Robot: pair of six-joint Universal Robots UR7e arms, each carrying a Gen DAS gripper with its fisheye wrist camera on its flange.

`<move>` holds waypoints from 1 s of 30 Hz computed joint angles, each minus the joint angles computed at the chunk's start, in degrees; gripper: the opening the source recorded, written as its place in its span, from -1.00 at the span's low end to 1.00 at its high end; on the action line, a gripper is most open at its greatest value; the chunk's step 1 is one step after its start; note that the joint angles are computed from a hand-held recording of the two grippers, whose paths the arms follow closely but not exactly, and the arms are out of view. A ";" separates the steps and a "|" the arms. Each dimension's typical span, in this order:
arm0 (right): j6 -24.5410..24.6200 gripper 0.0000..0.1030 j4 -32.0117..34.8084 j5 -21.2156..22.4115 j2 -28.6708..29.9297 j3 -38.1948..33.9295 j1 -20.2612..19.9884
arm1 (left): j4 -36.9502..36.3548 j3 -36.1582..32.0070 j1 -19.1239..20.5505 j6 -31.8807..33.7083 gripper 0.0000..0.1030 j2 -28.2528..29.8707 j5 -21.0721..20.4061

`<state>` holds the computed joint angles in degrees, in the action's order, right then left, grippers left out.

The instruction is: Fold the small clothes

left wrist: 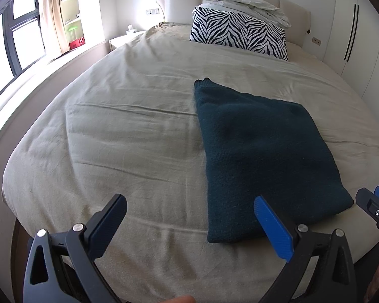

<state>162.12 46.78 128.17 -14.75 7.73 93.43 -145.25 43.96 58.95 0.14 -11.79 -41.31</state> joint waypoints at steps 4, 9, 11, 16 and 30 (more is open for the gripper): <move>0.30 1.00 0.69 -0.29 0.55 -0.93 -0.12 | 0.02 -0.04 0.04 -0.01 1.00 0.04 -0.09; 0.67 1.00 2.00 -0.57 1.59 -2.97 -0.25 | -0.17 0.22 0.06 0.01 1.00 -0.03 -0.03; 0.77 1.00 2.23 -0.62 1.78 -3.32 -0.25 | -0.13 0.13 0.07 0.04 1.00 0.00 -0.08; 1.06 1.00 3.44 -0.85 2.77 -5.22 -0.33 | -0.34 0.50 0.14 0.02 1.00 -0.14 -0.07; 1.48 1.00 2.26 -1.08 1.79 -2.65 -0.34 | -0.90 1.43 0.28 0.22 1.00 -0.50 -0.07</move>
